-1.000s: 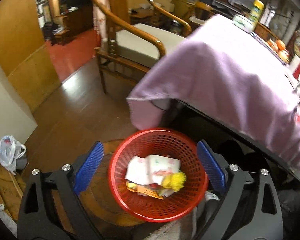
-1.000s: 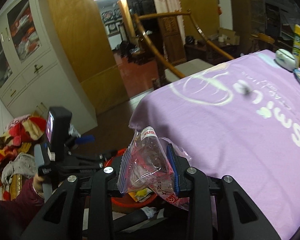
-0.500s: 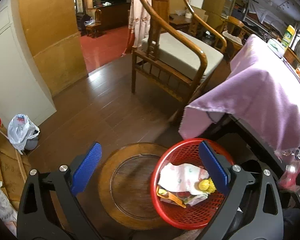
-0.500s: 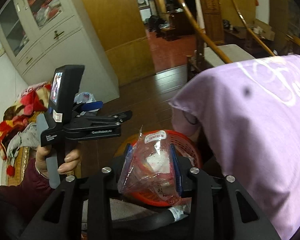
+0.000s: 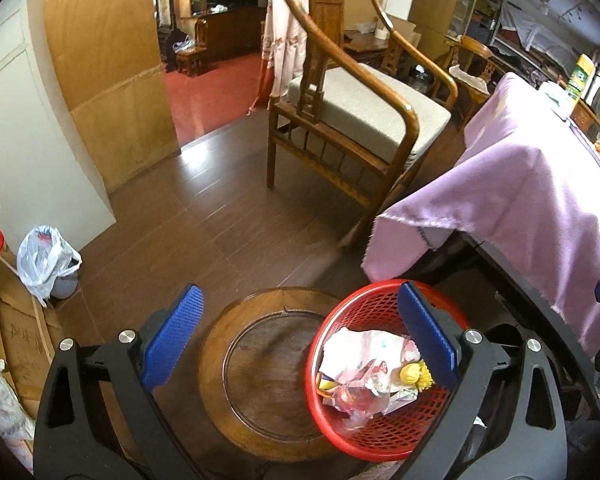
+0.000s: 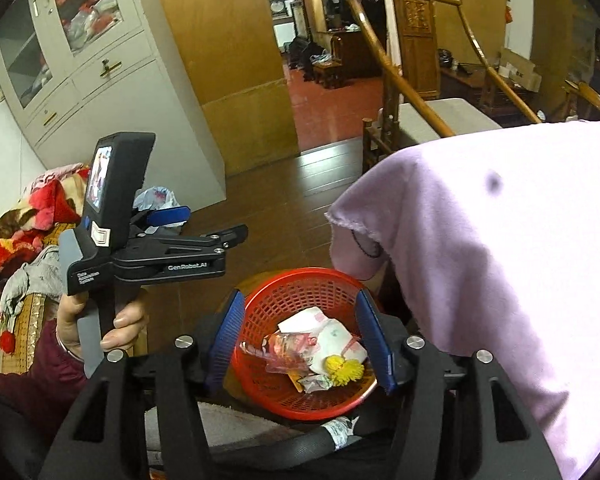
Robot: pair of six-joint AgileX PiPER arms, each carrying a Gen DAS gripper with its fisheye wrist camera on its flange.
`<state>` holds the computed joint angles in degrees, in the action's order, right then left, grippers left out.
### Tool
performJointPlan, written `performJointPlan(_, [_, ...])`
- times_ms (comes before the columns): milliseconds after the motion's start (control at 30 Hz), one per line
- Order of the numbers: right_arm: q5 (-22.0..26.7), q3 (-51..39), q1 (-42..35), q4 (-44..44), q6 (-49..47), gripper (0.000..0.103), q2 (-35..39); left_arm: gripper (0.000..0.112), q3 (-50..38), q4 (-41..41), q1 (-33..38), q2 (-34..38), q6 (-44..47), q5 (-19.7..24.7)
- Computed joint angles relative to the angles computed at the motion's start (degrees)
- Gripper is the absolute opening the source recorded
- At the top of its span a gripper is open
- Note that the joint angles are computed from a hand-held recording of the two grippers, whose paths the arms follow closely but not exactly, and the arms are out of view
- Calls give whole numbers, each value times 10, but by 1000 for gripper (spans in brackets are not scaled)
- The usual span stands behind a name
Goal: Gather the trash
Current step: 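Carry the yellow net and plastic bag down and drop them into the wastebasket, then return both tools up to the table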
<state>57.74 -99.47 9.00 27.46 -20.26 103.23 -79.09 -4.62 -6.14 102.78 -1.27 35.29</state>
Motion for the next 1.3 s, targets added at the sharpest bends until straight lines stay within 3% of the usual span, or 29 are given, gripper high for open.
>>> performJointPlan(633, [-63,184,-110,102,-102,62,-163,96,-25,146,-158,-61,-111,33])
performJointPlan(867, [-66,246,-175,156,-157,65,-215,96,-51,166,-222,-59,-119,59])
performJointPlan(1000, [-69,279,-216,180,-184,73,-243,96,-76,178,-258,-48,-129,75])
performJointPlan(1133, [-77,311,-258,202,-208,89,-269,96,-106,193,-294,-34,-144,94])
performJointPlan(1300, [-97,351,-314,212,-241,97,-300,96,-141,205,-335,-12,-158,117])
